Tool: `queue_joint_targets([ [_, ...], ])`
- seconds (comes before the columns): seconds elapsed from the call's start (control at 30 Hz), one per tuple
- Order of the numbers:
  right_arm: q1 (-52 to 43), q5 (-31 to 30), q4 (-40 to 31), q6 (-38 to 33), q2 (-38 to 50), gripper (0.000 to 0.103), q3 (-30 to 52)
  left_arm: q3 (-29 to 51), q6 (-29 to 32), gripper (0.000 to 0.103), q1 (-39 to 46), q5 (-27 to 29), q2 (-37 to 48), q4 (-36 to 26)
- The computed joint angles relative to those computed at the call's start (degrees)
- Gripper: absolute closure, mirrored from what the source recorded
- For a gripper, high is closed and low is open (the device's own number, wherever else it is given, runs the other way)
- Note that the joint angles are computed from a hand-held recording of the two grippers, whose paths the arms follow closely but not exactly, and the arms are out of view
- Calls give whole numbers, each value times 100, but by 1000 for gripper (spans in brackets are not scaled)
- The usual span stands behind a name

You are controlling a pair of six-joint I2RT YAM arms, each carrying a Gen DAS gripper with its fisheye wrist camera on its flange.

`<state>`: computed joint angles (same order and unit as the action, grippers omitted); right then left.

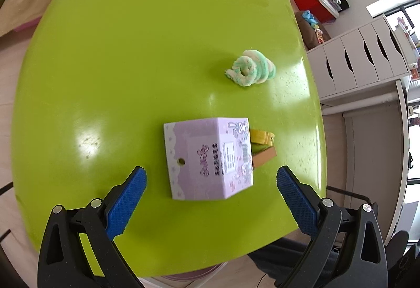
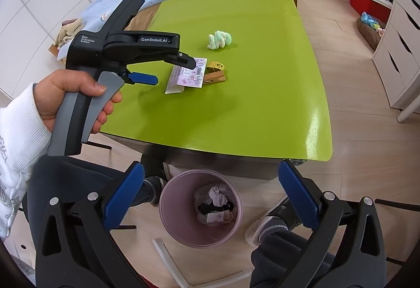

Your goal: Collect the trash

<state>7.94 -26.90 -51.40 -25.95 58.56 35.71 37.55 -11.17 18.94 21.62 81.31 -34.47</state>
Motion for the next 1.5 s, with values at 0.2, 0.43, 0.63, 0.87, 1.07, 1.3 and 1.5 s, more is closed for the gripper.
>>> queue_joint_targets([
  [0.2, -43, 16, 88, -17, 110, 3, -45, 93, -191, 8, -288, -312, 212, 114],
  [0.43, 11, 4, 144, 23, 153, 3, -36, 186, -402, 32, -615, -1016, 155, -98],
  [0.63, 114, -3, 134, 48, 107, 3, -41, 210, -269, 49, -566, -913, 75, -180],
  [0.87, 196, 5, 152, 142, 82, 3, -26, 293, 199, 103, -210, -568, -94, -407],
  [1.07, 288, 15, 172, 215, 59, 3, -12, 188, 413, 103, -30, -454, -211, -427],
  [1.3, 251, -35, 175, 204, 119, 3, -14, 347, 985, 61, -364, -1083, -335, -539],
  [1.5, 216, -59, 214, 199, 239, 3, 2, 421, 2178, 9, -463, -1403, -453, -461],
])
